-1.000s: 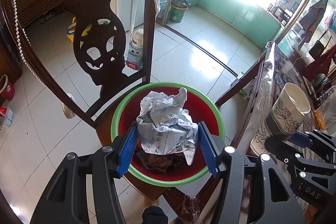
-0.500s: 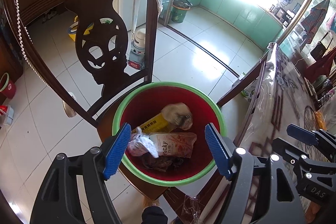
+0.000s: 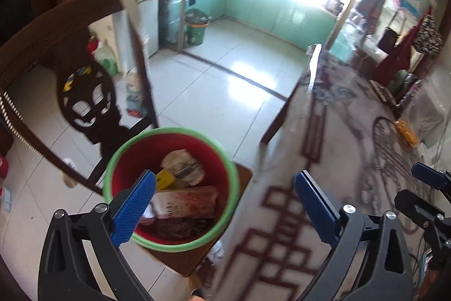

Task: Collect trash

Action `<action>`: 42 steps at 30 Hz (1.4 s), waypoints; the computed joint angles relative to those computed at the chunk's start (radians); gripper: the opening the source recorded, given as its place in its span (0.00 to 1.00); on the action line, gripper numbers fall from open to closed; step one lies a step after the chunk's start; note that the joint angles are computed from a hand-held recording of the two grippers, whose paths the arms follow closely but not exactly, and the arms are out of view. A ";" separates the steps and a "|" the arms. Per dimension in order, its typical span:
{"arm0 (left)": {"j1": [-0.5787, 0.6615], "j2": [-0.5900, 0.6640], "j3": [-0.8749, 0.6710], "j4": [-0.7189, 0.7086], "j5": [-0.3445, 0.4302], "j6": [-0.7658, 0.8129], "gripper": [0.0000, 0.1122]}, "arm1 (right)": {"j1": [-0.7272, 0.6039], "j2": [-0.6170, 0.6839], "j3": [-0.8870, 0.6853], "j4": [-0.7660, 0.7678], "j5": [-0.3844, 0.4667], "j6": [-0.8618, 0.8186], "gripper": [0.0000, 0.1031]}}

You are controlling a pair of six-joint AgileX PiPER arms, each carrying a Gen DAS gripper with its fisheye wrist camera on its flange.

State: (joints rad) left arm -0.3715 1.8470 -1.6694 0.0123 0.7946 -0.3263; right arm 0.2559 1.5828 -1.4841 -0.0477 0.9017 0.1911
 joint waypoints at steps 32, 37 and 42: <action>-0.744 0.117 -0.550 0.753 0.340 -0.711 0.85 | -0.862 -0.485 0.168 0.397 -0.007 -0.574 0.95; -0.753 0.114 -0.545 0.746 0.359 -0.730 0.85 | -0.918 -0.498 0.173 0.450 0.010 -0.636 0.95; -0.764 0.121 -0.560 0.757 0.380 -0.730 0.85 | -0.949 -0.504 0.171 0.480 0.018 -0.663 0.95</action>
